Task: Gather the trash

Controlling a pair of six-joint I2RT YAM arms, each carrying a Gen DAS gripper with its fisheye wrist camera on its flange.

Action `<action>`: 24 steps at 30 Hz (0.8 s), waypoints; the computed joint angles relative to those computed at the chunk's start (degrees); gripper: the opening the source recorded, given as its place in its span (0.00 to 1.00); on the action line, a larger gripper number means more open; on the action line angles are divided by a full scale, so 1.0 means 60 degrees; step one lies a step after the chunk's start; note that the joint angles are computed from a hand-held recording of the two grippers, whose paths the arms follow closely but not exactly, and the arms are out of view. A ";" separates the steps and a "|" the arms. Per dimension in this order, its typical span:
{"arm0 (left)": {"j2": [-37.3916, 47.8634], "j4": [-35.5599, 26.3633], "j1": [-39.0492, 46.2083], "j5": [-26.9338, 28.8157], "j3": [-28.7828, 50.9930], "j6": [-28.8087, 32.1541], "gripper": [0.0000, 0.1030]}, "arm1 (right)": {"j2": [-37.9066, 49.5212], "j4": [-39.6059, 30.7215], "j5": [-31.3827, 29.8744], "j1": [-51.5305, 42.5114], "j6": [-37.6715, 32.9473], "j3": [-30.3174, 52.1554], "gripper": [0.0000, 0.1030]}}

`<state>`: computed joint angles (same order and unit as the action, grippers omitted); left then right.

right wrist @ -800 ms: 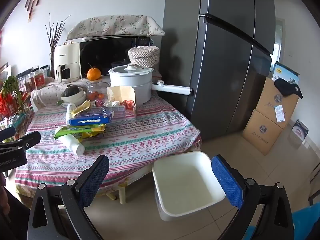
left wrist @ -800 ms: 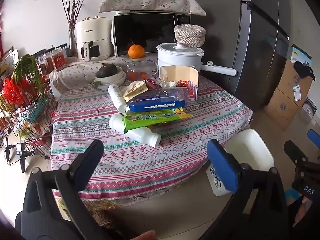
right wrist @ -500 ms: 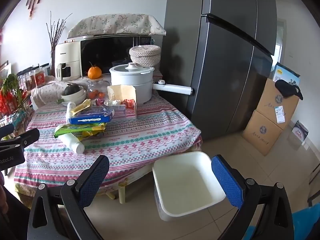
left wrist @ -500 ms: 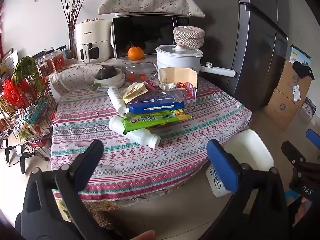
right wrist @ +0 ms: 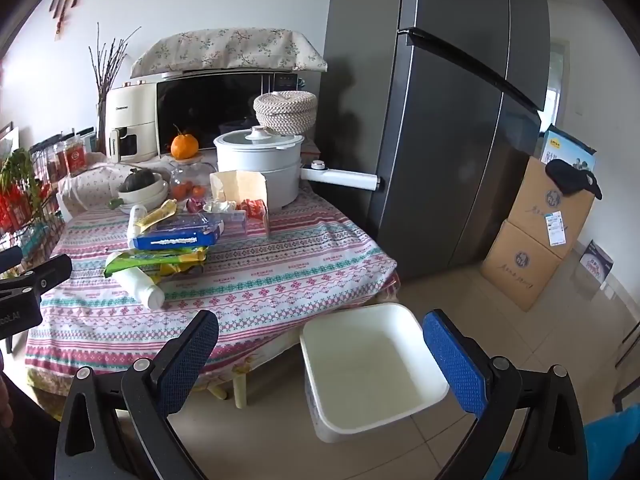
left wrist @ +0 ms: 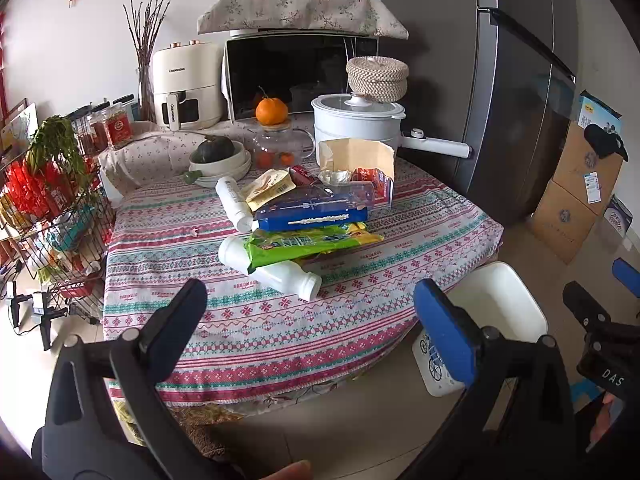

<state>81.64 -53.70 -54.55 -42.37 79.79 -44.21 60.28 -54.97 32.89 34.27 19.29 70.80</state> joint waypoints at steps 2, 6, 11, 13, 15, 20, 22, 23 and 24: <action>0.0010 0.0000 -0.0009 -0.0013 0.0001 -0.0012 1.00 | -0.0013 0.0015 0.0013 0.0001 0.0007 -0.0028 1.00; -0.0008 0.0040 -0.0054 -0.0069 -0.0074 -0.0059 1.00 | -0.0005 0.0031 0.0011 0.0016 -0.0018 -0.0039 1.00; -0.0022 0.0062 -0.0017 -0.0016 -0.0095 -0.0023 1.00 | 0.0025 -0.0003 0.0077 -0.0013 -0.0006 -0.0003 1.00; -0.0015 0.0098 0.0034 0.0049 -0.0106 0.0018 1.00 | 0.0024 -0.0018 0.0067 -0.0065 0.0013 0.0000 1.00; -0.0015 0.0137 0.0046 0.0086 -0.0135 0.0047 1.00 | 0.0020 -0.0027 0.0077 -0.0080 0.0025 0.0000 1.00; 0.0032 0.0189 0.0082 0.0116 -0.0166 0.0112 1.00 | 0.0035 -0.0043 0.0045 -0.0122 0.0002 0.0027 1.00; 0.0055 0.0207 0.0101 0.0163 -0.0162 0.0132 1.00 | 0.0015 -0.0013 0.0011 -0.0173 -0.0039 0.0014 1.00; 0.0068 0.0211 0.0080 0.0152 -0.0169 0.0115 1.00 | 0.0012 -0.0006 0.0010 -0.0188 -0.0041 0.0013 1.00; 0.0082 0.0212 0.0072 0.0148 -0.0166 0.0113 1.00 | 0.0013 0.0002 0.0007 -0.0205 -0.0047 0.0015 1.00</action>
